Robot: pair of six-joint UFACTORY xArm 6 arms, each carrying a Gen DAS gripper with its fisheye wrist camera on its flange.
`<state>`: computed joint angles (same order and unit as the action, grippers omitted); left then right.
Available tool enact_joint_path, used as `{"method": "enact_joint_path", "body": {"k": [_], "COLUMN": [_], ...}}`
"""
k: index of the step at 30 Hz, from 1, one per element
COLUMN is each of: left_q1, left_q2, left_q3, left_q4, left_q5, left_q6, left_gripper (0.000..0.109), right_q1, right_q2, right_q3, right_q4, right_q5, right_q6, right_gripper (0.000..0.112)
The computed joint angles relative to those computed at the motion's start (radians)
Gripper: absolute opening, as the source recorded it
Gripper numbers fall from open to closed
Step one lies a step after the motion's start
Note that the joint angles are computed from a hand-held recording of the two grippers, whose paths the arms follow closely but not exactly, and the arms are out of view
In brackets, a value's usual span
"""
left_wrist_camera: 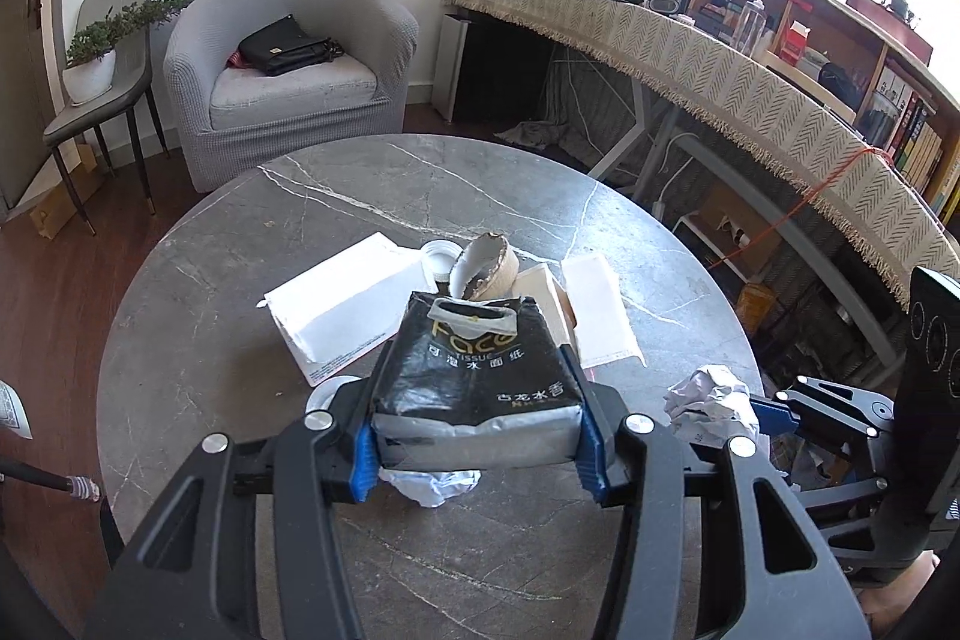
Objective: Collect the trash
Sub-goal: 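Carry both items to the green bin and open both grippers over it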
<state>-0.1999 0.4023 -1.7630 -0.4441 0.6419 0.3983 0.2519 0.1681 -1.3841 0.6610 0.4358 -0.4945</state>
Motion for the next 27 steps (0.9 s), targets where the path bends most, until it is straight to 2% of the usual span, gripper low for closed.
{"method": "enact_joint_path", "body": {"k": [13, 27], "left_q1": [0.118, 0.269], "left_q2": [-0.122, -0.200], "left_q3": [0.137, 0.250], "left_q4": [-0.026, 0.018], "left_q5": [-0.032, -0.046], "left_q6": [0.045, 0.015], "left_gripper": [0.054, 0.054], "right_q1": [0.091, 0.201], "right_q2": [0.108, 0.256], "right_q3": [-0.146, -0.374], "right_q4": [-0.122, -0.156], "right_q5": [0.039, 0.114], "right_q6": [0.105, 0.160], "right_gripper": [0.043, 0.043]}}
